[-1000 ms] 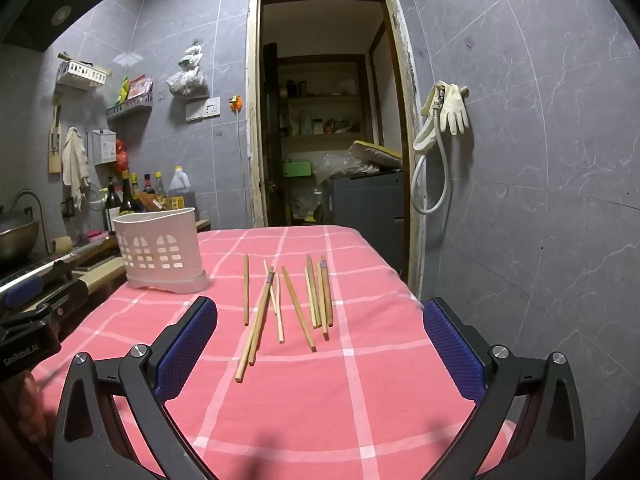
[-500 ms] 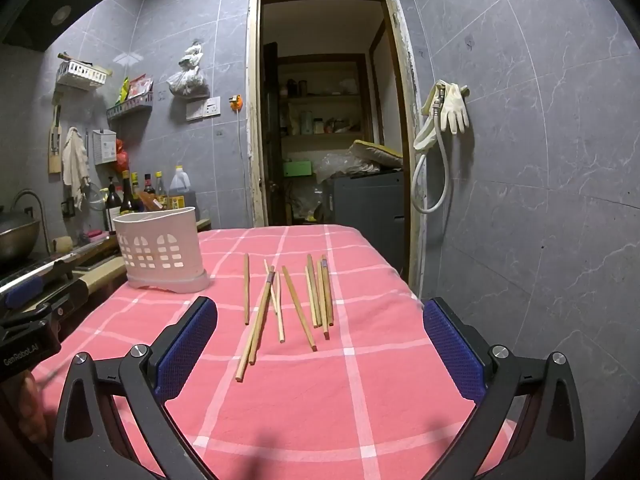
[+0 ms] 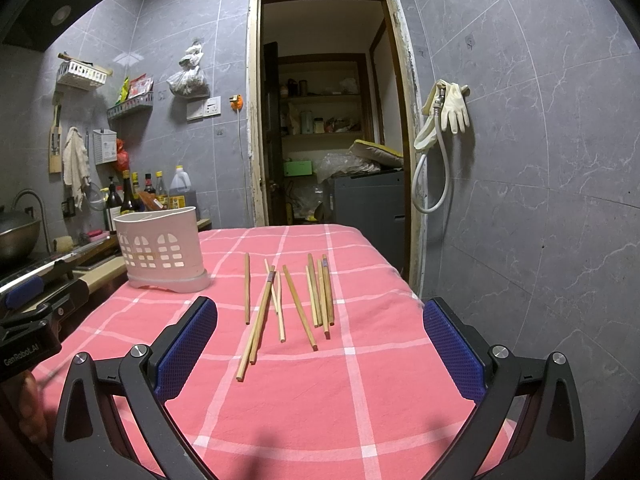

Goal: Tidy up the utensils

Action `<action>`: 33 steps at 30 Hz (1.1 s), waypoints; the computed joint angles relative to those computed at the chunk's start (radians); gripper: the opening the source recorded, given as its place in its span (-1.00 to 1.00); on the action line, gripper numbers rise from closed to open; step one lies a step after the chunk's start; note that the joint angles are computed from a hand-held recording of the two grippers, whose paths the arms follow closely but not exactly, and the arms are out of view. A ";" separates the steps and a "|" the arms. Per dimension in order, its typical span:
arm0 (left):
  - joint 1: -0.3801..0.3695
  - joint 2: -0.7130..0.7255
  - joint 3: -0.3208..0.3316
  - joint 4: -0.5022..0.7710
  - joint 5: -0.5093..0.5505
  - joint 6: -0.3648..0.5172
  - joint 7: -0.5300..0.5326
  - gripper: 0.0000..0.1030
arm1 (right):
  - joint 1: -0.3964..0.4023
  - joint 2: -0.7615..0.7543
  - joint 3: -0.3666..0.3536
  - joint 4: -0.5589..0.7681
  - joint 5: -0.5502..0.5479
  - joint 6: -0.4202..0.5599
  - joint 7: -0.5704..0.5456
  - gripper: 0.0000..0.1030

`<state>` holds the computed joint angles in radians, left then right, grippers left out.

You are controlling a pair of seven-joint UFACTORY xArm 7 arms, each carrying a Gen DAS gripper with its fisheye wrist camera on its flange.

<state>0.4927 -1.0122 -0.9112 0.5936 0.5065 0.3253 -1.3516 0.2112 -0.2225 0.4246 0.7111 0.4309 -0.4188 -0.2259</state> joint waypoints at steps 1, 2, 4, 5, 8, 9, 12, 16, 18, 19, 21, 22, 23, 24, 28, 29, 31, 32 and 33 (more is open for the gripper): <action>0.000 0.000 0.000 0.000 0.000 0.001 0.000 0.96 | 0.000 0.000 0.000 0.000 0.001 0.000 -0.001 1.00; -0.001 0.001 0.000 0.001 0.001 0.001 -0.001 0.96 | 0.000 0.000 0.000 0.000 0.001 0.000 -0.001 1.00; -0.001 0.001 0.001 -0.001 0.002 -0.001 -0.001 0.96 | 0.000 -0.001 0.000 0.000 0.002 0.000 -0.002 1.00; -0.001 0.001 0.001 -0.001 0.002 -0.001 -0.002 0.96 | 0.000 -0.001 0.000 0.000 0.002 0.000 -0.002 1.00; -0.001 0.001 0.001 -0.001 0.003 -0.001 -0.002 0.96 | 0.001 0.000 0.000 0.000 0.003 0.000 -0.002 1.00; -0.001 0.001 0.001 -0.001 0.003 0.000 -0.002 0.96 | 0.001 0.000 0.000 0.000 0.003 0.000 -0.002 1.00; -0.002 0.001 0.002 0.000 0.004 0.000 -0.003 0.96 | 0.000 0.000 0.001 0.000 0.004 -0.001 -0.003 1.00; -0.003 0.003 0.003 -0.001 0.004 0.001 -0.002 0.96 | 0.002 0.001 0.001 0.000 0.006 0.000 -0.005 1.00; -0.002 0.002 0.002 -0.001 0.005 0.000 -0.004 0.96 | 0.003 0.001 -0.001 0.000 0.004 -0.001 -0.004 1.00; -0.002 0.002 0.002 -0.001 0.005 0.000 -0.004 0.96 | 0.003 0.001 0.000 0.000 0.006 -0.001 -0.005 1.00; -0.002 0.002 0.002 -0.001 0.006 0.000 -0.004 0.96 | 0.001 0.001 0.003 0.000 0.010 -0.002 -0.007 1.00; -0.002 0.002 0.002 0.000 0.006 0.000 -0.004 0.96 | 0.001 0.002 0.004 0.000 0.011 -0.003 -0.008 1.00; -0.003 0.002 0.002 0.000 0.006 0.001 -0.003 0.96 | 0.002 0.002 0.004 0.000 0.012 -0.002 -0.009 1.00; -0.003 0.003 0.002 0.000 0.006 0.002 -0.003 0.96 | 0.002 0.002 0.003 0.001 0.012 -0.002 -0.009 1.00; -0.003 0.003 0.003 0.000 0.007 0.000 -0.005 0.96 | 0.004 0.002 0.002 0.001 0.014 -0.002 -0.010 1.00; -0.003 0.003 0.003 0.000 0.007 0.000 -0.005 0.96 | 0.004 0.002 0.002 0.001 0.014 -0.002 -0.011 1.00; -0.003 0.003 0.002 0.000 0.007 0.001 -0.005 0.96 | 0.005 0.002 0.001 0.000 0.013 -0.003 -0.010 1.00; -0.003 0.003 0.002 0.000 0.007 0.001 -0.005 0.96 | 0.006 0.002 0.001 0.000 0.013 -0.003 -0.011 1.00; -0.003 0.003 0.002 0.000 0.007 0.001 -0.005 0.96 | 0.006 0.002 0.000 0.000 0.013 -0.003 -0.011 1.00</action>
